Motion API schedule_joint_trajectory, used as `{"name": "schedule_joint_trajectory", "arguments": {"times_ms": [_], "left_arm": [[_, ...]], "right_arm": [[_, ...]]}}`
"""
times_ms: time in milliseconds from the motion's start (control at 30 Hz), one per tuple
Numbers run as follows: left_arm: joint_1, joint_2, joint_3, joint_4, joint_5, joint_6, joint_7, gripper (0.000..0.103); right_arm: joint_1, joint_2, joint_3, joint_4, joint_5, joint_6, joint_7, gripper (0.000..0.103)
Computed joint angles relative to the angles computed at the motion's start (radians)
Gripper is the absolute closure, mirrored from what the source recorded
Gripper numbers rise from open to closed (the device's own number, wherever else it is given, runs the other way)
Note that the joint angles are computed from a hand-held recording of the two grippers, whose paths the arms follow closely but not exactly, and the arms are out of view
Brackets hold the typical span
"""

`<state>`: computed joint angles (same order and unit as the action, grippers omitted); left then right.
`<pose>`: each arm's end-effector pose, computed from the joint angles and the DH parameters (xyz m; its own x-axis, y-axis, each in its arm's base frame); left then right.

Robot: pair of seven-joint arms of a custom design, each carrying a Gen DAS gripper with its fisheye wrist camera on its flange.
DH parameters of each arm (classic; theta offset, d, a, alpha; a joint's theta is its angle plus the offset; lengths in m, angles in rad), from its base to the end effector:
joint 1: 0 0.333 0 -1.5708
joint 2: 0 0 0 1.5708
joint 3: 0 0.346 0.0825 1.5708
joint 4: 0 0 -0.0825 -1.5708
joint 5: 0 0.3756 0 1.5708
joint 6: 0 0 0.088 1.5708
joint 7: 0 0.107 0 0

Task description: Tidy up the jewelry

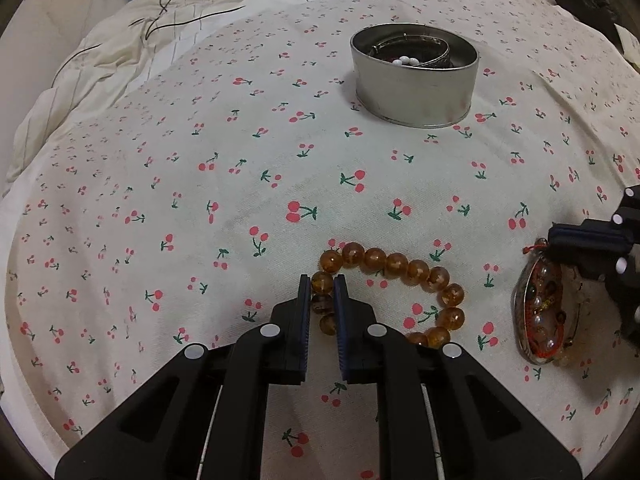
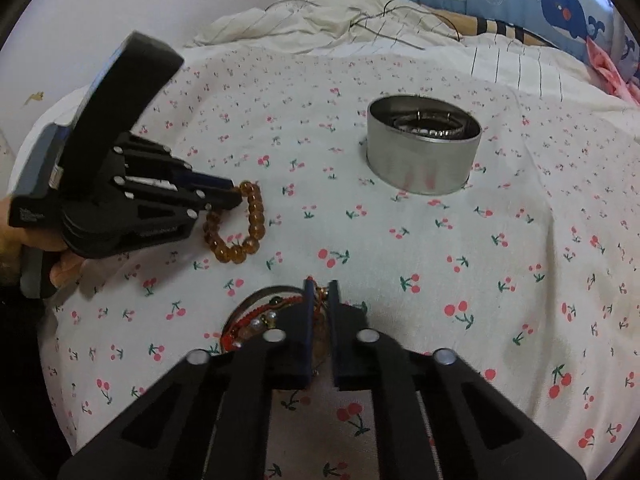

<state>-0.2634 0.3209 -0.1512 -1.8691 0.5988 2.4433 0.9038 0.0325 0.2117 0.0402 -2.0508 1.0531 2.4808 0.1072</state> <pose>0.6014 -0.2546 0.4053 -0.0965 -0.9689 -0.2279 -0.9027 0.1816 -0.3901 0.6018 0.0395 0.3911 0.7094 -0.6845 -0.1677 -0.5970 -0.4571 -0.6593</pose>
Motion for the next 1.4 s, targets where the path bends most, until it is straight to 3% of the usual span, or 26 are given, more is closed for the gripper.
{"name": "schedule_joint_trajectory", "arguments": {"times_ms": [167,267,300,333,367,400,467,533,633,800,867,900,1067,1233,1400], "left_arm": [[0.007,-0.001,-0.001,-0.005,-0.013,0.013,0.013,0.092],[0.001,0.005,0.002,0.002,-0.002,0.003,0.011,0.092],[0.001,0.005,0.002,0.001,-0.003,0.003,0.011,0.092],[0.002,0.005,0.002,0.001,-0.006,0.004,0.011,0.092],[0.002,0.005,0.002,0.001,-0.007,0.004,0.01,0.092],[0.002,0.005,0.002,0.001,-0.007,0.004,0.01,0.092],[0.002,0.006,0.002,0.001,-0.006,0.004,0.009,0.092],[0.001,0.006,0.002,0.002,-0.006,0.002,0.008,0.092],[0.003,0.007,0.001,0.003,-0.01,0.005,0.01,0.092],[0.009,0.001,0.0,-0.006,-0.019,0.021,0.013,0.092],[0.012,0.0,-0.001,-0.009,-0.025,0.026,0.018,0.092],[0.012,0.0,0.001,-0.01,-0.023,0.025,0.018,0.092],[0.019,-0.006,0.0,-0.02,-0.033,0.045,0.023,0.092],[0.067,-0.04,-0.027,-0.069,-0.144,0.172,0.08,0.092],[0.081,-0.064,-0.034,-0.098,-0.216,0.246,0.116,0.093]], "right_arm": [[-0.032,0.015,-0.012,0.043,0.027,-0.107,0.039,0.102],[-0.021,0.029,-0.017,0.059,-0.047,-0.131,0.107,0.1],[-0.012,0.029,-0.015,0.052,-0.068,-0.107,0.114,0.092],[-0.01,0.023,-0.01,0.04,-0.063,-0.089,0.106,0.055],[-0.012,0.017,-0.004,0.031,-0.044,-0.078,0.085,0.043],[-0.013,0.016,-0.003,0.029,-0.04,-0.078,0.077,0.046],[-0.005,0.023,-0.002,0.033,-0.051,-0.065,0.083,0.073],[0.001,0.034,-0.001,0.039,-0.07,-0.054,0.101,0.089],[-0.017,0.023,0.007,0.034,-0.024,-0.074,0.062,0.102],[-0.048,0.02,-0.007,0.062,0.035,-0.186,0.059,0.102],[-0.049,0.019,-0.011,0.065,0.046,-0.188,0.059,0.102],[-0.062,0.03,-0.015,0.083,0.063,-0.237,0.078,0.102],[-0.087,0.025,-0.026,0.106,0.129,-0.277,0.087,0.102],[-0.103,0.022,-0.036,0.12,0.159,-0.304,0.099,0.102],[-0.116,0.01,-0.044,0.122,0.188,-0.334,0.098,0.102]]}}
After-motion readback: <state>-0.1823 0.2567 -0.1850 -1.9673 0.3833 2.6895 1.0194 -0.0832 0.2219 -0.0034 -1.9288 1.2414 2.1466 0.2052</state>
